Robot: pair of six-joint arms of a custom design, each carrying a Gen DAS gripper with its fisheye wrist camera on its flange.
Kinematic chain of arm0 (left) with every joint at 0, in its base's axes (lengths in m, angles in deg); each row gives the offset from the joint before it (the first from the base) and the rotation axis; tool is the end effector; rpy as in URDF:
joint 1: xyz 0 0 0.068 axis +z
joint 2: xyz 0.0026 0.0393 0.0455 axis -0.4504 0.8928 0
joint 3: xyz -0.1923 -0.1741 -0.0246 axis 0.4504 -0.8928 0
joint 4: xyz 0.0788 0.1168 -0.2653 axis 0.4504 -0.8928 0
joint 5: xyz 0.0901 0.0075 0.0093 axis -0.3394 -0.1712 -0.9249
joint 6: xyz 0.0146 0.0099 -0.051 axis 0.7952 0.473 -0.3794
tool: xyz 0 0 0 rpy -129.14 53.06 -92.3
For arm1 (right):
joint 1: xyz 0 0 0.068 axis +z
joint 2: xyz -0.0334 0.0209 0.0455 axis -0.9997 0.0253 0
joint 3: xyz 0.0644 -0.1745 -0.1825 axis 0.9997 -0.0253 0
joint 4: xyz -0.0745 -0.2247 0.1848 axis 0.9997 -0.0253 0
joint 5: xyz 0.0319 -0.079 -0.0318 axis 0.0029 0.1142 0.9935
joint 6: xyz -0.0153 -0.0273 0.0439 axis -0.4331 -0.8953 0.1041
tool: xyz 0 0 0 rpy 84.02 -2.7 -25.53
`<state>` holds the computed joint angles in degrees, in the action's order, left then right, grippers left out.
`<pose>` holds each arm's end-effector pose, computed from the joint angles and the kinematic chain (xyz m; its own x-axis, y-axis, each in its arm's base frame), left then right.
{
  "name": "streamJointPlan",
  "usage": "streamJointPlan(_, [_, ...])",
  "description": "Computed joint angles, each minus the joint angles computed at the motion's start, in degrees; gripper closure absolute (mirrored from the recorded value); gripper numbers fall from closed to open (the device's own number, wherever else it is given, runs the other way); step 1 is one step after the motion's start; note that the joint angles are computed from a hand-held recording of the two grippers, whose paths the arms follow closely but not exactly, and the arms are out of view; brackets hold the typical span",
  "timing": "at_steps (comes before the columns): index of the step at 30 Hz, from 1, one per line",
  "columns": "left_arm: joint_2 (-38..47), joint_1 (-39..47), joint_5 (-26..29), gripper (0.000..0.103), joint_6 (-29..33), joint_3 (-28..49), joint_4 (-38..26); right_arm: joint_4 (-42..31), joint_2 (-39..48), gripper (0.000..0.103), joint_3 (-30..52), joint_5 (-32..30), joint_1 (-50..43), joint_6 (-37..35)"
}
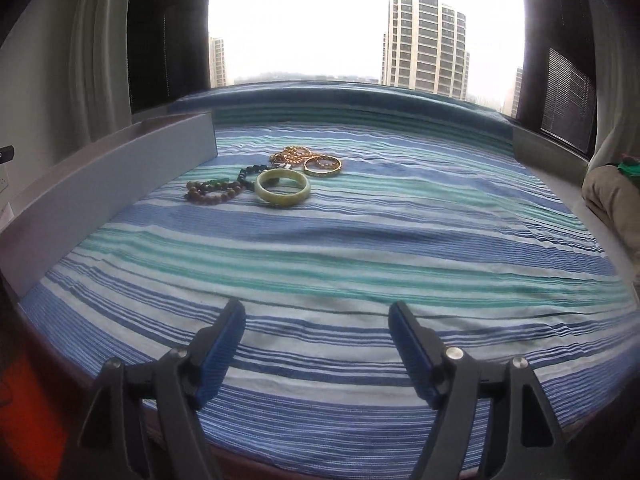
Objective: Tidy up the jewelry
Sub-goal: 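Withdraw both grippers from the box back over the bedspread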
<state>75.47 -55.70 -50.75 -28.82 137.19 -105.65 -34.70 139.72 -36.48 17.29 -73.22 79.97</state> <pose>0.2446 -0.1021 0.2453 -0.3892 -0.3638 -0.8463 -0.7004 0.7136 0.0153 0.3451 0.0991 0.1286 -0.5159 -0.3204 -0.7945 -0.4515 0.8899 -0.0658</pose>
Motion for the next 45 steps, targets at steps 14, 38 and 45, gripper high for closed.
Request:
streamJointPlan(14, [28.2,-2.2,25.6,0.001,16.2,5.7,25.4,1.6,4.2,0.02,-1.4,2.6,-2.4,0.5])
streamJointPlan(38, [31.1,-2.2,26.4,0.0,15.3,6.4,25.4,4.2,5.5,0.018,-1.8,0.5,-3.2,1.6])
streamJointPlan(45, [30.9,-2.3,27.0,0.0,15.8,6.3,25.1,2.7,5.4,0.018,-1.2,0.7,-3.2,1.8])
